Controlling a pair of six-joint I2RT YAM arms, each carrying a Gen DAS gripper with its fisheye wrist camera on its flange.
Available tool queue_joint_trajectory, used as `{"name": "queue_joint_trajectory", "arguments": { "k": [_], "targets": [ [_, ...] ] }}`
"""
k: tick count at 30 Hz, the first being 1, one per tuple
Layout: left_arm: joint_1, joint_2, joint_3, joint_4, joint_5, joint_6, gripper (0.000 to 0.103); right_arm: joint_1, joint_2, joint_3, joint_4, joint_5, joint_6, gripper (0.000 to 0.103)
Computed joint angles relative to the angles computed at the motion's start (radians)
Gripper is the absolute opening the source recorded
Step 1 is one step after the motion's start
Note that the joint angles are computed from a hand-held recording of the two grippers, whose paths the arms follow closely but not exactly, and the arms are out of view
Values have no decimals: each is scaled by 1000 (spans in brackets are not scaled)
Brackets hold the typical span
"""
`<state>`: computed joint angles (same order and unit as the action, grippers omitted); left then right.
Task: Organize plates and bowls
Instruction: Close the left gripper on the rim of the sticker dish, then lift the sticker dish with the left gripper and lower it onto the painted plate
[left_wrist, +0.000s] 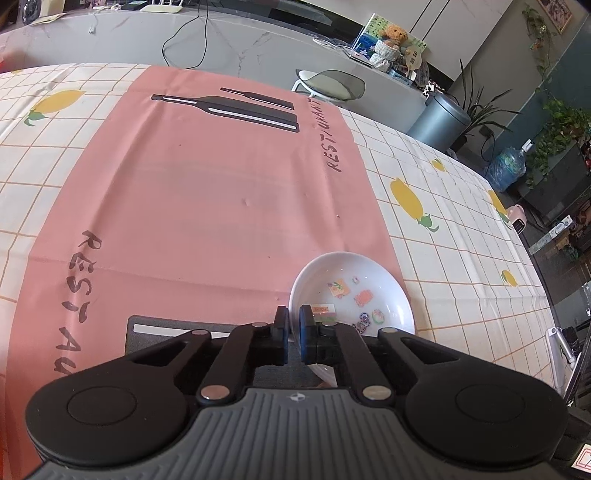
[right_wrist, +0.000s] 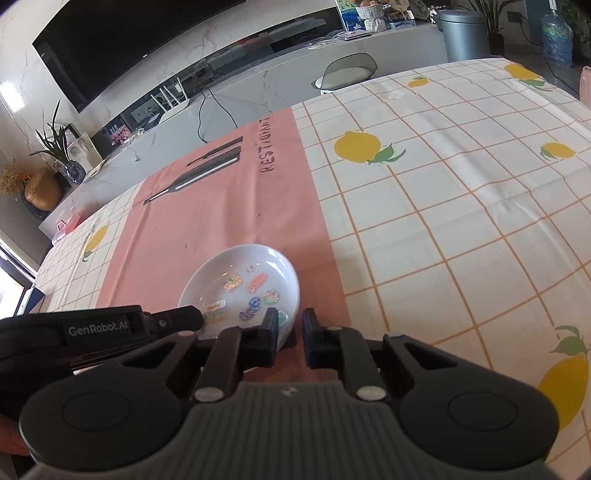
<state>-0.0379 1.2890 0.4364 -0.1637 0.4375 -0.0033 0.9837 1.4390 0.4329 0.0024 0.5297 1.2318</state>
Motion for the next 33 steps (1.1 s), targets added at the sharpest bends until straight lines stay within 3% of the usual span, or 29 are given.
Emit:
{"name": "queue_joint_trajectory", "arguments": {
  "k": [6, 13, 22, 33],
  "targets": [
    [-1, -32, 12, -18, 4, -4, 5, -5, -22, -3, -6, 9, 0, 6],
    [27, -136, 23, -110, 27, -1, 4, 29, -91, 13, -75, 55, 12, 6],
    [100, -325, 22, -306, 63, 27, 4, 170, -179, 51, -232, 149, 121, 6],
    [302, -524, 28, -609, 152, 213, 4, 373, -190, 109, -393, 226, 324, 6]
  ]
}}
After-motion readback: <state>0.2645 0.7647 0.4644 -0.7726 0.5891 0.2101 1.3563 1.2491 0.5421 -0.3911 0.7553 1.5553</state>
